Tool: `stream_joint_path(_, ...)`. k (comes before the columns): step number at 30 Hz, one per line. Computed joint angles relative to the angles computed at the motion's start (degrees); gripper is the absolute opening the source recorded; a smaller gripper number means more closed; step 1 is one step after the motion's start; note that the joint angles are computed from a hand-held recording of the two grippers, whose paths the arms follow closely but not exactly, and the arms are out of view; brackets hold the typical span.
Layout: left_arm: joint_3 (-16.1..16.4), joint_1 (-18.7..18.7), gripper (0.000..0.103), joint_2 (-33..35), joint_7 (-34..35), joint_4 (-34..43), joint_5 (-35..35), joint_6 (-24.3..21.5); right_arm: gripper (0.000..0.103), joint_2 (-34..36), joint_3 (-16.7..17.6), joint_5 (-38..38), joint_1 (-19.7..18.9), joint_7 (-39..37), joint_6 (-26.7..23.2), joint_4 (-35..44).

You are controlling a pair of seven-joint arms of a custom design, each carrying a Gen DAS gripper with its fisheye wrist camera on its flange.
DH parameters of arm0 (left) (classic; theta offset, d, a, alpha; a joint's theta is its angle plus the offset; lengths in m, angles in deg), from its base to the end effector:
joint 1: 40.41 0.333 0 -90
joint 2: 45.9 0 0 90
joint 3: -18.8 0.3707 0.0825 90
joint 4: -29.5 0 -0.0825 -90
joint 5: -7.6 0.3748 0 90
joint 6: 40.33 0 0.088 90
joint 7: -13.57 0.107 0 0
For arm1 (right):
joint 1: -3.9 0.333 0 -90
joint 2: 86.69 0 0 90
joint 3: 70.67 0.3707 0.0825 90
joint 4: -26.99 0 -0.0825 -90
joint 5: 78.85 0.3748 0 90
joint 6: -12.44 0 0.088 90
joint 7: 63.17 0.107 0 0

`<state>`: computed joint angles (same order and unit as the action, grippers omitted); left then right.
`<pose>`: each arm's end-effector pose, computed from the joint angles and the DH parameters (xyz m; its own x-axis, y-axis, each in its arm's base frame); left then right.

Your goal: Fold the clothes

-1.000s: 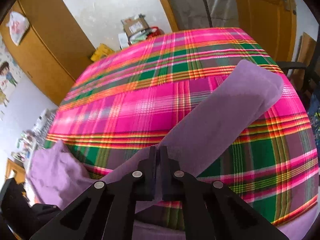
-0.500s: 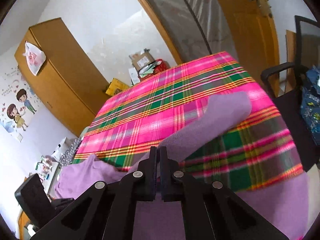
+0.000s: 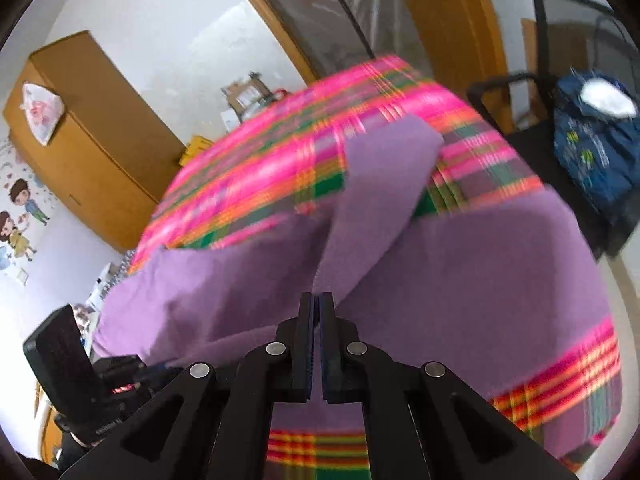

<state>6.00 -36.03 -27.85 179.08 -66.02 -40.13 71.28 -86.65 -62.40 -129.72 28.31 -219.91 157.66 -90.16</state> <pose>0.6504 -0.1276 0.5037 -0.8970 -0.2911 0.3325 -0.4419 0.6045 -0.6628 0.4834 0.3204 0.5490 -0.5119 -0.7277 -0.4566 -0.4757 0.6827 -0.5547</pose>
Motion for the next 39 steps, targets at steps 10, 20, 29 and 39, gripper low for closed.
stream_joint_path(10, -0.1, 0.8, 0.005, 1.5, 0.1, 1.8, 0.8, -3.3, 0.007, 0.1, 0.7, 5.4, 0.9, -4.5, -3.7, -0.6)
stream_joint_path(20, -0.1, 3.2, 0.006, 2.0, -0.5, 4.9, -3.2, -9.6, 0.032, 3.8, -0.5, 2.9, 2.2, -14.6, -16.5, 8.9)
stream_joint_path(29, 0.4, 2.8, 0.006, 1.7, -1.3, 5.1, -4.1, -8.1, 0.034, 8.9, -3.8, 7.2, 1.1, -27.9, -16.9, 15.0)
stream_joint_path(39, 0.1, 3.1, 0.006, 3.4, -4.9, 6.7, -3.8, -5.4, 0.034, 15.1, -6.9, 16.1, -0.3, -42.5, -17.6, 21.7)
